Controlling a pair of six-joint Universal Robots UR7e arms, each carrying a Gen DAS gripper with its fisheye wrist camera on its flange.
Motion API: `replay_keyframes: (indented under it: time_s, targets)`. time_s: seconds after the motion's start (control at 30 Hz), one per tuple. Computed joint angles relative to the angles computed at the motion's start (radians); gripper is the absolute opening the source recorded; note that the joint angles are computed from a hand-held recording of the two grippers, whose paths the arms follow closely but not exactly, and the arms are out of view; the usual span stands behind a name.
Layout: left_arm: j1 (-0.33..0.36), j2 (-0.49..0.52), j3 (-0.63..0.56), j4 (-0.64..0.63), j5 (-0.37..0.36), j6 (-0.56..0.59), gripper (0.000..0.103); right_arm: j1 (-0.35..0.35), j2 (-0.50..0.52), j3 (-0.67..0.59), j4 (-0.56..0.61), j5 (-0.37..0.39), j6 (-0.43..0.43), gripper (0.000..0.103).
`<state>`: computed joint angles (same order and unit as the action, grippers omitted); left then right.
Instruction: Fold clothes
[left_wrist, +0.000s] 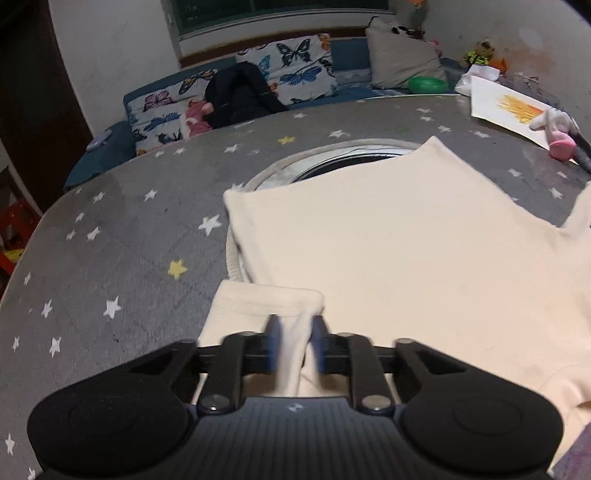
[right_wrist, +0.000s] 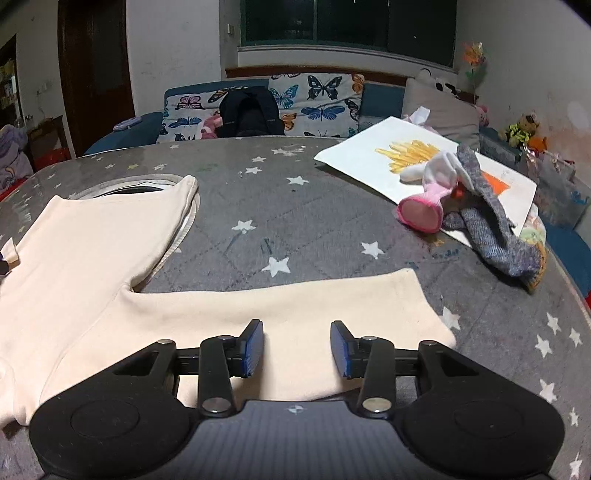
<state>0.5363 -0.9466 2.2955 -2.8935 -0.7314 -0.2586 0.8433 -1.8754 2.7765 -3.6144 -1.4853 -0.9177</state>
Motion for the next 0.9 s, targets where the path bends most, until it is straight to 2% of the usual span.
replay_keyframes:
  time_s: [0.1, 0.17, 0.23, 0.33, 0.47, 0.63, 0.73, 0.8, 0.9]
  targets:
    - [0.003, -0.054, 0.046, -0.073, -0.007, -0.021, 0.004, -0.007, -0.001, 0.005, -0.007, 0.006, -0.002, 0.044]
    - [-0.006, -0.105, 0.083, -0.117, 0.002, -0.042, 0.004, -0.006, -0.002, 0.006, -0.010, 0.004, -0.002, 0.044]
    - [-0.015, -0.185, 0.133, -0.167, 0.020, -0.075, 0.004, -0.003, -0.003, 0.007, -0.010, 0.002, 0.001, 0.044]
    - [-0.042, -0.315, 0.201, -0.161, 0.077, -0.148, 0.004, -0.002, -0.007, 0.009, -0.009, 0.004, 0.003, 0.044]
    - [-0.104, -0.547, 0.317, -0.063, 0.192, -0.278, 0.004, 0.000, -0.015, 0.015, -0.010, 0.009, 0.000, 0.044]
    - [-0.146, -0.826, 0.419, 0.255, 0.227, -0.488, 0.004, 0.013, -0.004, 0.018, -0.023, -0.009, -0.006, 0.044]
    - [-0.122, -0.866, 0.458, 0.324, 0.227, -0.525, 0.004, 0.026, 0.026, 0.014, -0.050, -0.036, -0.006, 0.045]
    - [-0.088, -0.817, 0.469, 0.247, 0.228, -0.474, 0.006, 0.035, 0.041, 0.012, -0.068, -0.046, -0.010, 0.046]
    - [-0.053, -0.773, 0.451, 0.232, 0.243, -0.463, 0.012, 0.059, 0.056, 0.009, -0.086, -0.077, -0.010, 0.046]
